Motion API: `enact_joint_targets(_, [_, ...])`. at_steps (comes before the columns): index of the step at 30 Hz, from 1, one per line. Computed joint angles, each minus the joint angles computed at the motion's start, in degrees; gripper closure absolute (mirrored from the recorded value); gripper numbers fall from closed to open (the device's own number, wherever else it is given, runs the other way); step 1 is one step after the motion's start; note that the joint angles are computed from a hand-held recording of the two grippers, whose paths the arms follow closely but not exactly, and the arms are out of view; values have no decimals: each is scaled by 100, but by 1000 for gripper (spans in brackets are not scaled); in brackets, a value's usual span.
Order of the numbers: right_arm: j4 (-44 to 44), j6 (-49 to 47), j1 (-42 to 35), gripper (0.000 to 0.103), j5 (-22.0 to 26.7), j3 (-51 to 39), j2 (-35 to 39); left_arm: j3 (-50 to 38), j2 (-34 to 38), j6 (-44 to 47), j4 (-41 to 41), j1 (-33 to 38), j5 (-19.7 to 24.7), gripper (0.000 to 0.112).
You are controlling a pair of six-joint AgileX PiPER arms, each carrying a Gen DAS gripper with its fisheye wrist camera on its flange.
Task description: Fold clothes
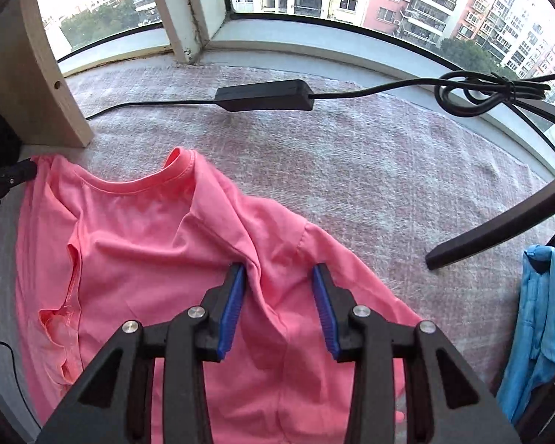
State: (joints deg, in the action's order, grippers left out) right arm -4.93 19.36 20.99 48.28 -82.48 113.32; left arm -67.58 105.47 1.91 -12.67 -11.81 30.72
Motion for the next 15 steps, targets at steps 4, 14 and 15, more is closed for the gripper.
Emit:
enact_joint_targets(4, [961, -664, -322, 66, -221, 462, -677, 171, -294, -90, 230, 65, 252, 80])
enact_joint_targets(14, [1471, -567, -800, 66, 578, 2321, -4310, 1756, -3091, -1317, 1218, -1296, 886, 76])
enact_joint_targets(15, [1139, -281, -722, 66, 722, 2456, -4589, 1807, -3280, -1168, 1074, -1419, 992, 76])
